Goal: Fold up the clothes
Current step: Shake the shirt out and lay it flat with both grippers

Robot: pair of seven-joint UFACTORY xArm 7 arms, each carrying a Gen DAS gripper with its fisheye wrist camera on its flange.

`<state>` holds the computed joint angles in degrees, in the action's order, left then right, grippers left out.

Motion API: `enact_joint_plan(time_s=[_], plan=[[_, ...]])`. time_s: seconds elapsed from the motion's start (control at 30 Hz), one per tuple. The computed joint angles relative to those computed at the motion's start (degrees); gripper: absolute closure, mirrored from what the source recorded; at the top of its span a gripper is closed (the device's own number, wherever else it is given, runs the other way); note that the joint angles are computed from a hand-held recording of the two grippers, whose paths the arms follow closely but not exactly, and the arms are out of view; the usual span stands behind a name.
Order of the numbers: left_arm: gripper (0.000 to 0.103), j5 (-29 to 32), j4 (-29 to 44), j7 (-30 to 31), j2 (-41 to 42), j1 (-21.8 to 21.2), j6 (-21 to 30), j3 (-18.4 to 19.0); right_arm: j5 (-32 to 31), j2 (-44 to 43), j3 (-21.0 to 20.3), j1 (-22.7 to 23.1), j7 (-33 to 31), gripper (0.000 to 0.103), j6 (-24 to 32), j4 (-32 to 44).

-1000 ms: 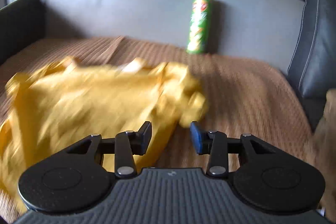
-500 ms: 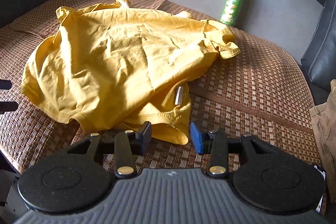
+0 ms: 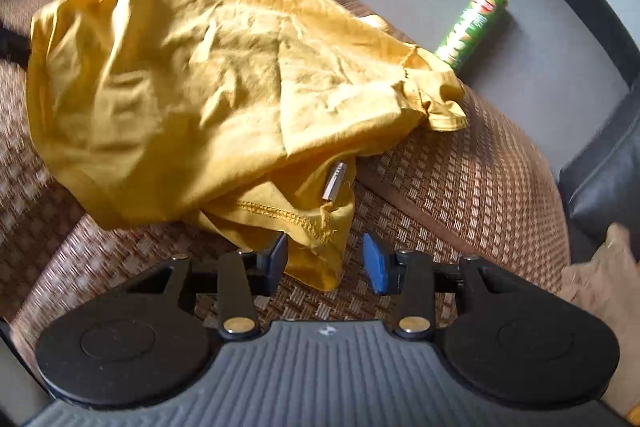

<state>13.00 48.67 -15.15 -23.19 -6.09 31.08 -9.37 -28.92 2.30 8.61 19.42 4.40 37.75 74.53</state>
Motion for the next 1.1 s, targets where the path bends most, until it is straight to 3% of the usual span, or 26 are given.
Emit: enact_joint_plan(time_s=[0.07,0.23,0.27,0.3,0.33,0.37,0.5,0.6,0.67,0.8,0.9,1.03,1.1], plan=[[0.062,-1.3,-1.0,1.9,-0.6,-1.2,-0.6,0.9,-2.4,0.1,0.1,0.2,-1.3,0.058,-1.0,-0.9],[0.061,0.7,-2.2,0.5,-1.1,0.1,-1.7,-1.1,-8.2,0.6,0.2,1.0,-4.3,0.060,-3.9,-1.9],[0.080,0.7,-1.7,-0.3,-0.6,0.4,-1.6,-1.2,-8.4,0.9,0.2,1.0,-4.6,0.062,-4.2,-1.6],[0.084,0.6,-1.2,-1.1,-0.2,0.6,-1.6,-1.1,-7.9,1.2,0.1,1.0,-4.6,0.081,-4.0,-1.0],[0.098,0.4,-0.7,-2.1,-0.2,0.9,-1.5,-1.0,-6.8,1.5,0.0,1.1,-4.2,0.095,-3.6,-0.3],[0.101,0.2,-0.3,-3.2,-0.4,1.2,-1.4,-0.8,-4.8,1.2,-0.1,1.0,-3.6,0.099,-3.8,0.3],[0.103,-0.5,0.5,-7.3,-3.6,3.1,-1.6,0.2,3.8,-2.2,-0.4,-0.3,-1.3,0.100,-7.6,1.3],[0.103,-1.0,1.4,-8.5,-5.8,4.7,-1.3,1.3,16.4,-4.3,-1.1,-1.9,-2.9,0.100,-9.0,3.1],[0.103,-1.1,2.1,-8.0,-6.6,5.4,-0.8,2.0,23.5,-5.3,-1.8,-3.1,-3.4,0.100,-9.1,4.0],[0.103,-4.3,1.7,-2.9,-8.3,3.1,2.0,4.7,29.8,-6.6,-2.7,-5.2,-2.4,0.099,-6.2,3.3],[0.096,-5.7,-0.7,0.3,-10.3,1.8,5.7,4.1,30.4,-7.2,-2.7,-6.3,-2.1,0.099,-1.6,0.5],[0.069,-5.3,-5.0,-2.3,-13.3,3.1,8.3,1.5,30.1,-7.8,-2.2,-6.8,0.2,0.099,0.7,-4.0],[0.068,-4.5,-7.2,-3.7,-15.4,3.7,8.5,0.7,30.9,-8.4,-2.2,-6.8,1.1,0.099,0.6,-4.9]])
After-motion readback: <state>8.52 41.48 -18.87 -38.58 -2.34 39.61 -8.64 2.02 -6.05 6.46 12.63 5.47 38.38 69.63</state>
